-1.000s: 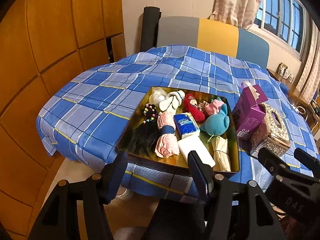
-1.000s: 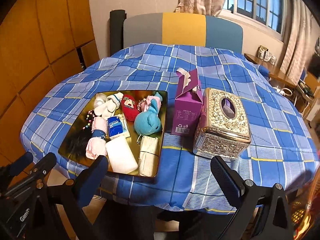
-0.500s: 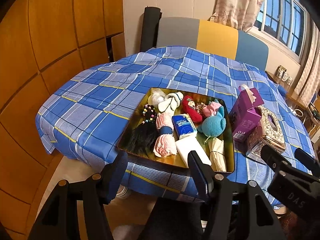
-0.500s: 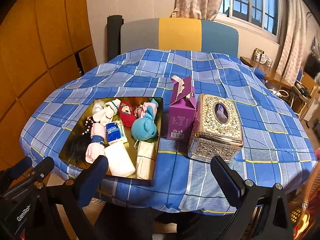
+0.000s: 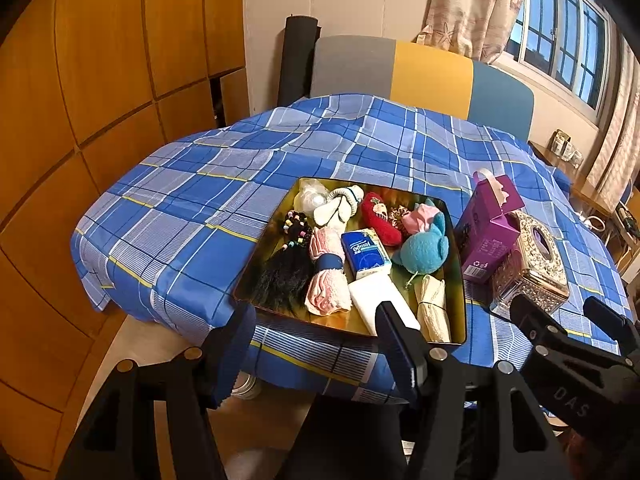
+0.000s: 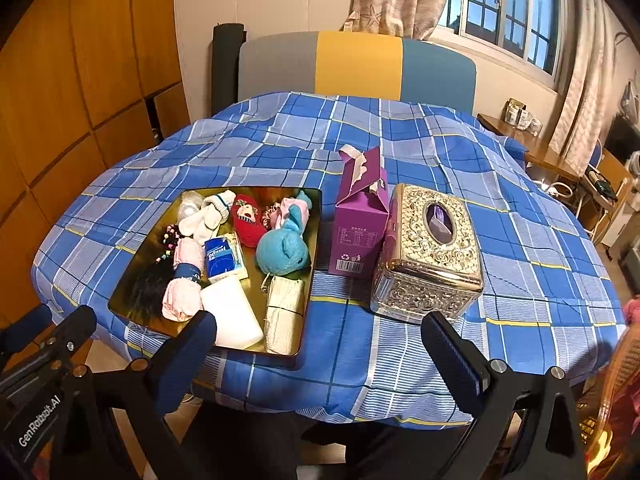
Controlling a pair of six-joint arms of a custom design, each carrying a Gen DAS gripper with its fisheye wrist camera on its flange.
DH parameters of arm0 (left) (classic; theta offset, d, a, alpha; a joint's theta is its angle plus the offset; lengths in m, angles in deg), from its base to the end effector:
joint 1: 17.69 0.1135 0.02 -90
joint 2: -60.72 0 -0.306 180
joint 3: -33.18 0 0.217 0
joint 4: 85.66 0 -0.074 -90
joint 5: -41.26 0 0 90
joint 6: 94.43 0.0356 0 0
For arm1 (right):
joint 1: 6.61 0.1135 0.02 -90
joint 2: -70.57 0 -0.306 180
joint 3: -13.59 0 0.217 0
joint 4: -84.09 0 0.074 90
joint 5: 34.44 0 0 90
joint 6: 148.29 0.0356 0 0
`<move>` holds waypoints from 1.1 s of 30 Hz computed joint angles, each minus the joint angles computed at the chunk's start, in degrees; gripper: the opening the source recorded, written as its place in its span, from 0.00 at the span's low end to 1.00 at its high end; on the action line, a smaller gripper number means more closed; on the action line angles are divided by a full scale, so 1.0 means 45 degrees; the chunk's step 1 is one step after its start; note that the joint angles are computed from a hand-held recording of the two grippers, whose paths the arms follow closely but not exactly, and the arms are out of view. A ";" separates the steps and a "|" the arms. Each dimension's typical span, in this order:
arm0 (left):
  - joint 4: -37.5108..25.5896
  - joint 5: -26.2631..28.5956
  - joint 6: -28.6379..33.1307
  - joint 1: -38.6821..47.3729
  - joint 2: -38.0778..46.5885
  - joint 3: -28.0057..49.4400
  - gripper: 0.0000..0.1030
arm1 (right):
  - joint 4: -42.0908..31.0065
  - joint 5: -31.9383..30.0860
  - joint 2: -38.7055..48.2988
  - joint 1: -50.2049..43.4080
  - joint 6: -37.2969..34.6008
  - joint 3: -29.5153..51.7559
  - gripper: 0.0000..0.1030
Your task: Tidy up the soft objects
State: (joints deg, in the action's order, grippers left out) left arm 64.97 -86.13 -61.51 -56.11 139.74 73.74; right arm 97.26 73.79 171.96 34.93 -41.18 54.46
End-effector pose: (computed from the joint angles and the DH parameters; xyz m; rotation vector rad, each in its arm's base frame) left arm 0.1468 -0.0889 0.1842 -0.5465 2.3441 0.1981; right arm 0.2022 0.1643 0.1453 -0.3523 2.3208 0.1202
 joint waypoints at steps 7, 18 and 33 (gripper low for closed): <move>0.0034 -0.0003 0.0010 -0.0072 0.0113 0.0035 0.61 | 0.0041 0.0000 0.0108 -0.0070 0.0035 0.0034 1.00; 0.0307 0.0056 0.0043 -0.0088 0.0301 -0.0014 0.61 | -0.0007 0.0058 0.0095 -0.0110 0.0068 0.0076 1.00; 0.0453 0.0199 0.0060 -0.0066 0.0307 -0.0152 0.61 | 0.0155 0.0025 0.0134 -0.0213 0.0047 -0.0008 1.00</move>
